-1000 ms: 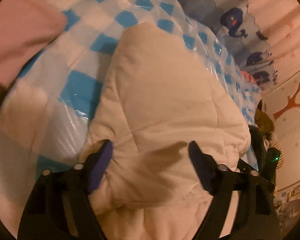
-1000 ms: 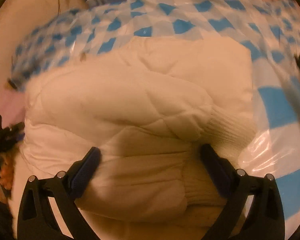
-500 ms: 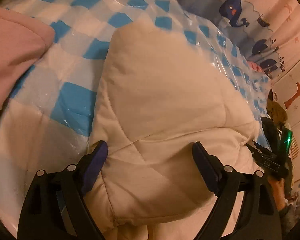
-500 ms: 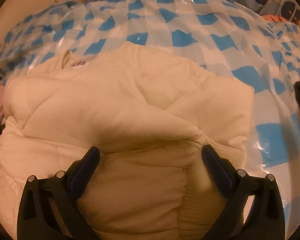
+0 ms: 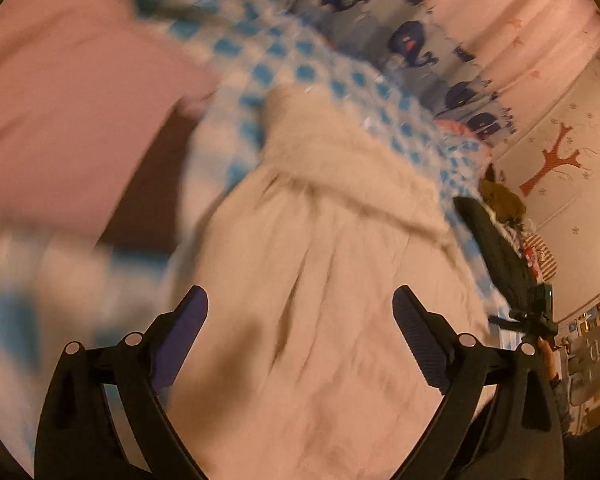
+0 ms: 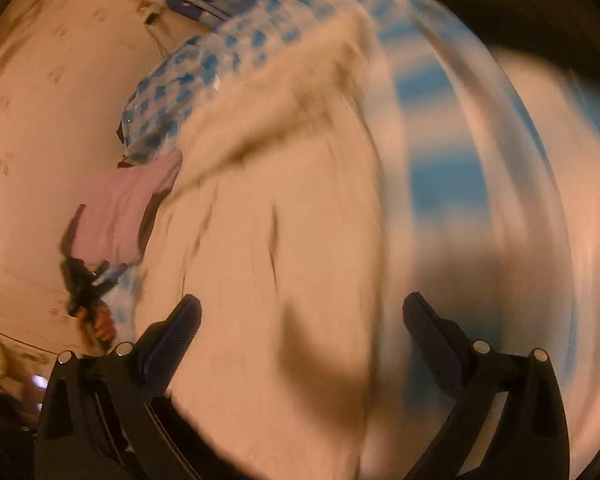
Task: Fold large clothes
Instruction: 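Press and smooth the folded jacket with both tools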
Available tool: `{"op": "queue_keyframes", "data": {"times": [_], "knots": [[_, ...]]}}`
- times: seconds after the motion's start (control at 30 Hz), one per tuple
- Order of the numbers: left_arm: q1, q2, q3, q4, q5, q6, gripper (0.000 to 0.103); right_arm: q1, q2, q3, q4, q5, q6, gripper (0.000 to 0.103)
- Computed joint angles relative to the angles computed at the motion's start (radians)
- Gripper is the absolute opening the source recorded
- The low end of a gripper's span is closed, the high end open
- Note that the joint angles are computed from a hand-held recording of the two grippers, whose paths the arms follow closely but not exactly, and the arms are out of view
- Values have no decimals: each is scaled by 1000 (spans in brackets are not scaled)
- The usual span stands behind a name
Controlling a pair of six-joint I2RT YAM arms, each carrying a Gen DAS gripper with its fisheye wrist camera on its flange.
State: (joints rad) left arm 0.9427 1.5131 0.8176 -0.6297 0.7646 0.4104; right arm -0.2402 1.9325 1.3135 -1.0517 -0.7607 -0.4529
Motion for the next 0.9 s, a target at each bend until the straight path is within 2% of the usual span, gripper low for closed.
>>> {"op": "queue_keyframes", "data": {"times": [0.07,0.13,0.23,0.37,0.43,0.5,0.57,0.6,0.7,0.77,0.8,0.9], "knots": [[102,0,-22,-96,6,100,90,-56,-42,-97,-22,-9,-60,98],[188,16,-35,-172,9,173,90,-102,-47,-147,-75,-64,-127,98],[237,63,-62,-178,0,212,90,-131,-54,-191,-117,-114,-182,98],[267,166,-106,-116,-49,195,90,-131,-84,-246,-116,-96,-185,98],[288,179,-142,-107,-54,235,90,-139,-56,-229,-174,-101,-233,98],[302,162,-150,-147,-37,282,90,-139,-21,-222,-257,-121,-314,98],[335,186,-126,-265,25,383,90,-135,-20,-228,-272,-139,-340,98],[328,176,-129,-288,29,402,90,-132,-15,-230,-265,-151,-326,98],[270,110,-178,-240,-26,375,90,-132,5,-226,-280,-162,-333,98],[236,138,-188,-217,-60,339,90,-143,11,-223,-313,-152,-379,98],[232,151,-188,-213,-67,327,90,-131,-6,-234,-291,-123,-358,98],[251,148,-190,-242,-27,362,90,-98,-26,-250,-277,-71,-354,98]]}}
